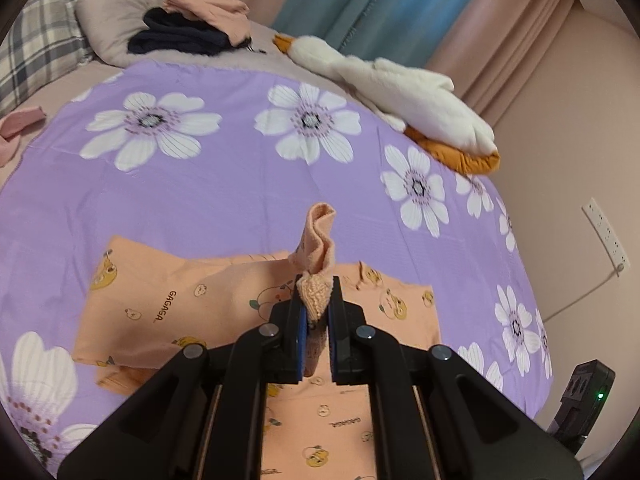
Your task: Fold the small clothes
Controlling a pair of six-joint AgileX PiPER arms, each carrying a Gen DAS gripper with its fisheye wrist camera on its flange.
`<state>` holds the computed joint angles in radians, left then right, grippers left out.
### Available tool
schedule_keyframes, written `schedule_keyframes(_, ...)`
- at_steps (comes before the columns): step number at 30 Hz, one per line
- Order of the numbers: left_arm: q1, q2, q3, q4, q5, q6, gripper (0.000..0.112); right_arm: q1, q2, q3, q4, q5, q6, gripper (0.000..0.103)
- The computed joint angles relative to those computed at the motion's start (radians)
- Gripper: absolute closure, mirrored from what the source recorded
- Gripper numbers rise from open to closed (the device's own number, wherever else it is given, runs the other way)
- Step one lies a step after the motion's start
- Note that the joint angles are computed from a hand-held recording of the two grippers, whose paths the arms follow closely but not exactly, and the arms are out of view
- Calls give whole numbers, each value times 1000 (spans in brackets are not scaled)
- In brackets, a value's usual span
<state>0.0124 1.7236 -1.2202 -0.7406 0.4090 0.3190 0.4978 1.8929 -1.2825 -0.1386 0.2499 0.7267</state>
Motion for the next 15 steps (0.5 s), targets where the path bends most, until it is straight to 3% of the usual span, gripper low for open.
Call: schedule_keyframes(15,-140,217,-142,210,48,-215,104,-70,-5,57,260,-33,-240,31)
